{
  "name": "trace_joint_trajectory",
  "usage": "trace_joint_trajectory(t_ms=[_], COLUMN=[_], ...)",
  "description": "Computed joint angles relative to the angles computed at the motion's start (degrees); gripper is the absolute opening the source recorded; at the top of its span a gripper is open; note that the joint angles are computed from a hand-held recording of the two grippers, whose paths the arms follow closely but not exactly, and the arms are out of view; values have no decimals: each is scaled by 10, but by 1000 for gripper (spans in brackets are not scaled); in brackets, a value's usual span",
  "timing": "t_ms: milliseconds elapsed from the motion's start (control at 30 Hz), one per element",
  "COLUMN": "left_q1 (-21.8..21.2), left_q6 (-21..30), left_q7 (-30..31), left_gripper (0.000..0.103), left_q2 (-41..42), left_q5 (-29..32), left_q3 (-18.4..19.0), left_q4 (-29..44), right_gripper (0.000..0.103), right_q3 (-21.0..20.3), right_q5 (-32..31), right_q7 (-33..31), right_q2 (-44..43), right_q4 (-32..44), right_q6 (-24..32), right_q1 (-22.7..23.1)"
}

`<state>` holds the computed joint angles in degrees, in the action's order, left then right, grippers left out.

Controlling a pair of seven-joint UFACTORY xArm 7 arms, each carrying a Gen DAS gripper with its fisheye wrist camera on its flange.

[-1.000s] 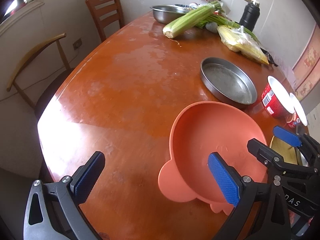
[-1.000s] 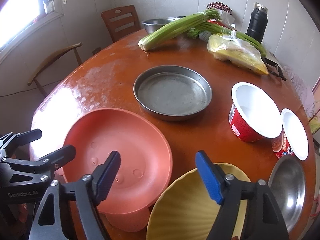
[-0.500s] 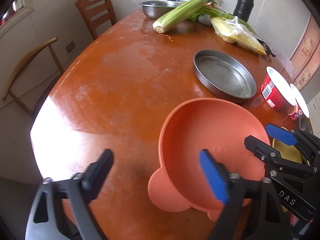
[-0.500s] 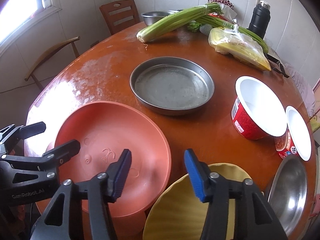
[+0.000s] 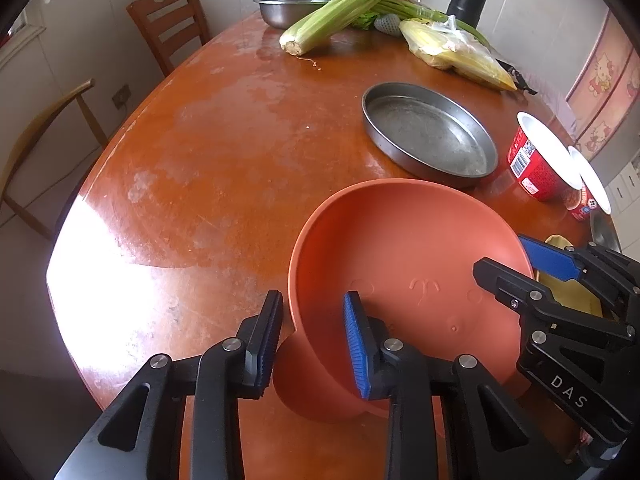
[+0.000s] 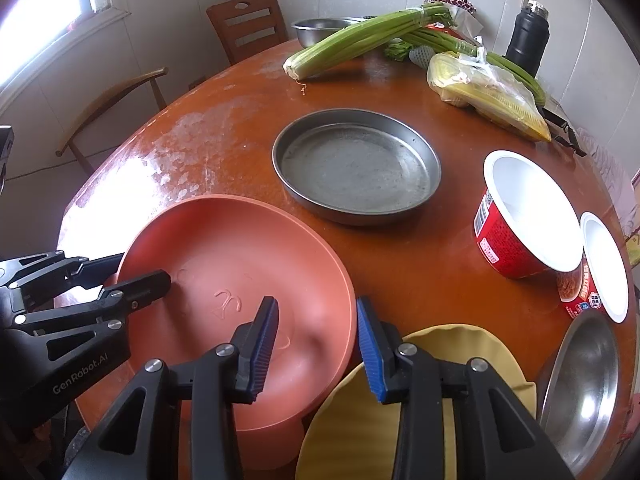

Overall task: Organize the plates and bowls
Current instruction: 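Lift the orange plate with the left gripper and carry it aside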

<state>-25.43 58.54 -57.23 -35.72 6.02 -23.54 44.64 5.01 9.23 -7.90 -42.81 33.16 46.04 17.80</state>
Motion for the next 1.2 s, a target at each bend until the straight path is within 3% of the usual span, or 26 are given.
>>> trace_joint_trajectory(t_ms=[300,633,933,1200], left_q1=[3,41,80,99], left_q6=[-1,12,-15,-47], left_q7=[8,32,71,93], left_gripper=[31,31,31,32], left_q2=[-30,-79,-72,-40], left_q5=[-4,6,8,5], left_q3=[12,34,63,72], left_q4=[-19,-43,-55,-53], right_gripper=[40,40,41,41], right_q3=[10,42,57,56], right_q5=[5,-5,-18,-26], right_q7=[8,31,61,77], right_q2=[14,69,154,179], right_q4=[16,69,122,132], right_q6=[0,-28,-46,-43], right_q1=[11,32,41,43])
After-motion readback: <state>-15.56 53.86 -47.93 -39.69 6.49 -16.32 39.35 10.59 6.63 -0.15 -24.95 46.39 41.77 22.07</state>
